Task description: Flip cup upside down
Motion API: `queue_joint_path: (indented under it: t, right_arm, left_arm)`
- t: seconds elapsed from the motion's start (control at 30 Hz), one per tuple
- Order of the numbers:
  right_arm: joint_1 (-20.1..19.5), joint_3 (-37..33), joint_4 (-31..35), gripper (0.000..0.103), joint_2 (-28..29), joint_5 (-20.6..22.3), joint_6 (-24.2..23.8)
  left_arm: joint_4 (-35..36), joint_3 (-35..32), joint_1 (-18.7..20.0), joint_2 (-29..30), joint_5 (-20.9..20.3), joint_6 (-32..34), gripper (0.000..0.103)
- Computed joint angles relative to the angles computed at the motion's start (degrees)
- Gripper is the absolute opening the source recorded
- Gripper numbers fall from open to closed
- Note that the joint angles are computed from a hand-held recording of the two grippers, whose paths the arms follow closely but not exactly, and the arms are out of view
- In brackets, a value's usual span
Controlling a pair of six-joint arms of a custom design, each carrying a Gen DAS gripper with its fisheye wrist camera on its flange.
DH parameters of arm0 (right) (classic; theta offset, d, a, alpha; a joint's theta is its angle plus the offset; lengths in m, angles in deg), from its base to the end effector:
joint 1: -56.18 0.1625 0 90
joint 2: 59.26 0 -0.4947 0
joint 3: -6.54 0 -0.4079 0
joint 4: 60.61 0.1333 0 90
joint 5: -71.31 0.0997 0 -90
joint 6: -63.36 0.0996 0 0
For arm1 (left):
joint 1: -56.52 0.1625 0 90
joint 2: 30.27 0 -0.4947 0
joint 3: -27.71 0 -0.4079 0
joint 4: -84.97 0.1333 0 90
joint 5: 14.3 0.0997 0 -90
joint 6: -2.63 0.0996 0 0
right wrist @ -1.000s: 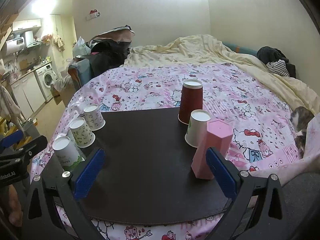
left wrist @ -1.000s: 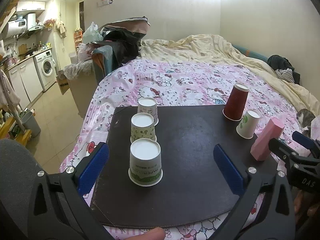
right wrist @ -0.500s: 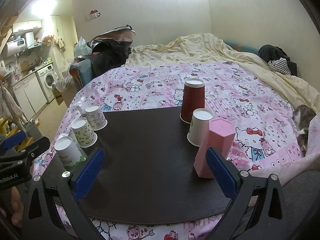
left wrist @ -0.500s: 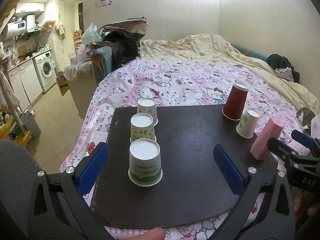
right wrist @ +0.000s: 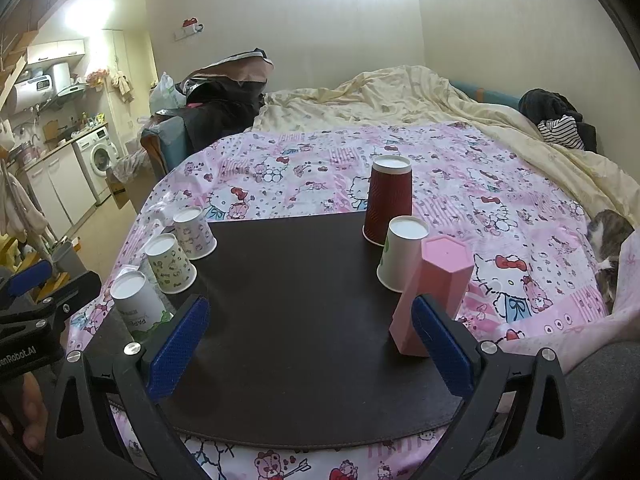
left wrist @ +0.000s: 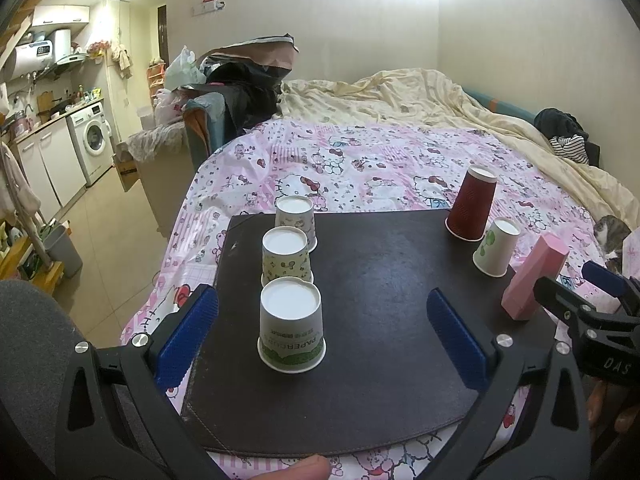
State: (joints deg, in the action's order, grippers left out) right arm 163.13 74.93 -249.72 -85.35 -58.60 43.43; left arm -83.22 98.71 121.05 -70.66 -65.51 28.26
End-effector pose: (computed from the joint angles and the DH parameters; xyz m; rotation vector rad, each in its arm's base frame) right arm 0.3184 -0.8067 0.1472 0.2837 -2.2055 1.1590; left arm -0.1899 -0.8537 0.2966 0.6659 2.2156 -1.0067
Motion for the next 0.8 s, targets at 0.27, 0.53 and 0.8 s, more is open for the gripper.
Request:
queue_joint_path:
  t: [0.27,0.53,0.8]
  right_arm:
    - [-0.01,-0.13,0.01,0.103,0.09,-0.04,0.1]
    - [0.0,-0.1,-0.05,0.103,0.08,0.03,0.09]
    - [0.04,-0.19,0.46,0.103,0.07,0.04,0.21]
  left_arm:
    - [-0.02,-0.02,-0.02,0.02,0.02,0.02,0.103]
    - [0.63,-0.13,0.1,-0.11,-0.43,-0.53,0.103]
    - [0.57,0.02,0.03,-0.15,-0.05,-0.7,0.103]
